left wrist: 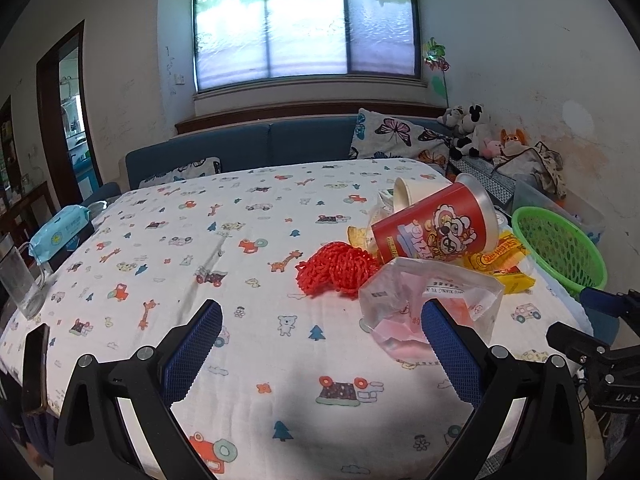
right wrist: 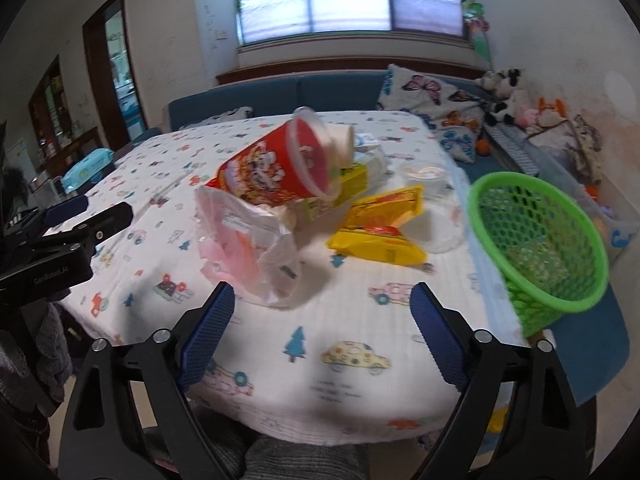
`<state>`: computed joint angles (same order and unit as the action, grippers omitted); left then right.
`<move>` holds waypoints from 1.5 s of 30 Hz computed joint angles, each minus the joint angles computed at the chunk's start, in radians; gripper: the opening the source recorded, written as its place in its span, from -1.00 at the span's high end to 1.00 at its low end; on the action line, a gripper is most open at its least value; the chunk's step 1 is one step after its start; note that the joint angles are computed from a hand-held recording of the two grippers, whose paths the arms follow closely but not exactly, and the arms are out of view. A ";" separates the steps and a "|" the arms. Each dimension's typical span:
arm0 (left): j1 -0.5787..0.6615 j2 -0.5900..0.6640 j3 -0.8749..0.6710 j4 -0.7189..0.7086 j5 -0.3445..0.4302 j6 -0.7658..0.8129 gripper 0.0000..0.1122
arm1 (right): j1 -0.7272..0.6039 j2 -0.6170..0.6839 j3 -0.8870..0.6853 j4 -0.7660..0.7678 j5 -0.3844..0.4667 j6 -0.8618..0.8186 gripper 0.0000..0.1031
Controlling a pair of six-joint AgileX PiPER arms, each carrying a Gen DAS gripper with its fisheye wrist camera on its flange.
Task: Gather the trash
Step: 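Grasp the clear plastic bag with the right gripper and lift it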
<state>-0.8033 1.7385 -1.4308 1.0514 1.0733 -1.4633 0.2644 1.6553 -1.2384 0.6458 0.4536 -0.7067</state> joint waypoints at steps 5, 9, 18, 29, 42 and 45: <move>0.028 -0.010 0.012 -0.009 -0.017 0.009 -0.73 | 0.022 0.060 -0.064 0.023 0.049 -0.038 -0.55; 0.045 -0.015 0.021 -0.017 -0.033 0.016 -0.73 | 0.039 0.122 -0.133 -0.003 0.082 -0.007 -0.50; 0.104 -0.017 0.026 -0.032 -0.102 0.076 -0.72 | 0.091 0.247 -0.283 -0.084 0.123 0.072 -0.39; 0.181 -0.004 0.010 -0.092 -0.206 0.177 -0.72 | 0.108 0.314 -0.337 -0.165 0.132 0.129 -0.01; 0.172 0.025 -0.034 -0.080 -0.241 0.285 -0.72 | 0.044 0.174 -0.152 -0.002 0.057 -0.052 0.37; 0.171 0.033 -0.054 -0.082 -0.258 0.325 -0.72 | 0.034 0.125 -0.103 0.016 0.024 -0.094 0.38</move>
<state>-0.6326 1.7719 -1.4850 0.9693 0.8153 -1.1384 0.2981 1.7800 -1.3416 0.6619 0.4774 -0.8007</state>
